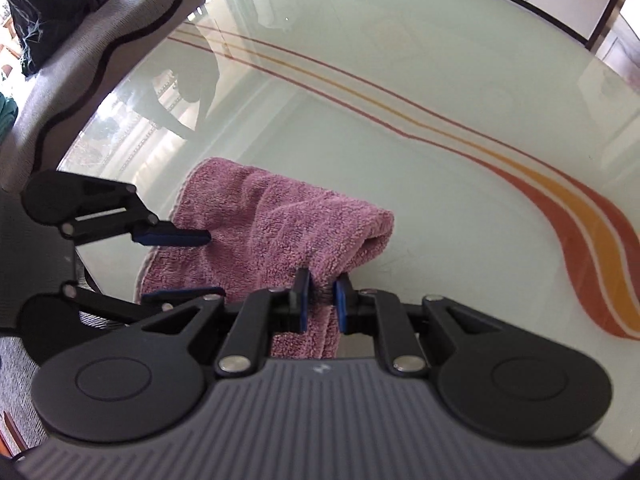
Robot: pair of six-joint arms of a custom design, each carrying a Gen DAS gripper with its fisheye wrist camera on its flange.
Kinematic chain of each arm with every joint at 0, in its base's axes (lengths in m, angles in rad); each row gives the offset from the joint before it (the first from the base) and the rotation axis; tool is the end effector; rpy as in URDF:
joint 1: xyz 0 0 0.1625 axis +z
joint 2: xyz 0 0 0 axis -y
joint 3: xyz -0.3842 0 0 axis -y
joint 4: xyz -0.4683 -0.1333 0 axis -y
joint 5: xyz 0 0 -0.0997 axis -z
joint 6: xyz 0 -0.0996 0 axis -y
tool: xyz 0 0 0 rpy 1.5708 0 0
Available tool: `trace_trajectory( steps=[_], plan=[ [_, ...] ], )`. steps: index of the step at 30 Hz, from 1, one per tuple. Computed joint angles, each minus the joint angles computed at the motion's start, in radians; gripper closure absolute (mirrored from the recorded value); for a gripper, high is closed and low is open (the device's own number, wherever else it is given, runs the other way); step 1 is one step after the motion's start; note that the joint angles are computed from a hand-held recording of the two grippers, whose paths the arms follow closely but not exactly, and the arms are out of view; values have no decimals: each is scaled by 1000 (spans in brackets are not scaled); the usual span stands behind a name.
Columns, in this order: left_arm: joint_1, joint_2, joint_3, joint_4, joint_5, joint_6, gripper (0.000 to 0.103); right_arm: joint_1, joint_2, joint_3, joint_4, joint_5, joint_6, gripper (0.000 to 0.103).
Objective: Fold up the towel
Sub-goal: 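Fold the held towel edge over onto the rest of the towel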
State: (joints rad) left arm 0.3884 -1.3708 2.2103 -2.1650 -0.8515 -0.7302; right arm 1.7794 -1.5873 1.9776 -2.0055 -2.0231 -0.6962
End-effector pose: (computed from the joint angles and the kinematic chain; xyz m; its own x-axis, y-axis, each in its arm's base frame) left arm -0.3574 -0.3612 0.0936 -0.7008 0.3188 -0.6382 0.5777 0.7785 -0.2454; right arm 0.1977 -0.5002 0.2834 -0.5456 -0.7551 0.3635 -0.7256 0.6426 0.2459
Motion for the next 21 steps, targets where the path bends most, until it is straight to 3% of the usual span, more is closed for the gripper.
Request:
trace_trajectory(
  steps=[8, 21],
  plan=[
    [62, 15, -1, -49, -36, 66, 62, 33, -6, -2, 41, 18, 37, 91],
    [45, -15, 33, -71, -29, 56, 56, 89, -4, 18, 71, 43, 55, 91]
  ],
)
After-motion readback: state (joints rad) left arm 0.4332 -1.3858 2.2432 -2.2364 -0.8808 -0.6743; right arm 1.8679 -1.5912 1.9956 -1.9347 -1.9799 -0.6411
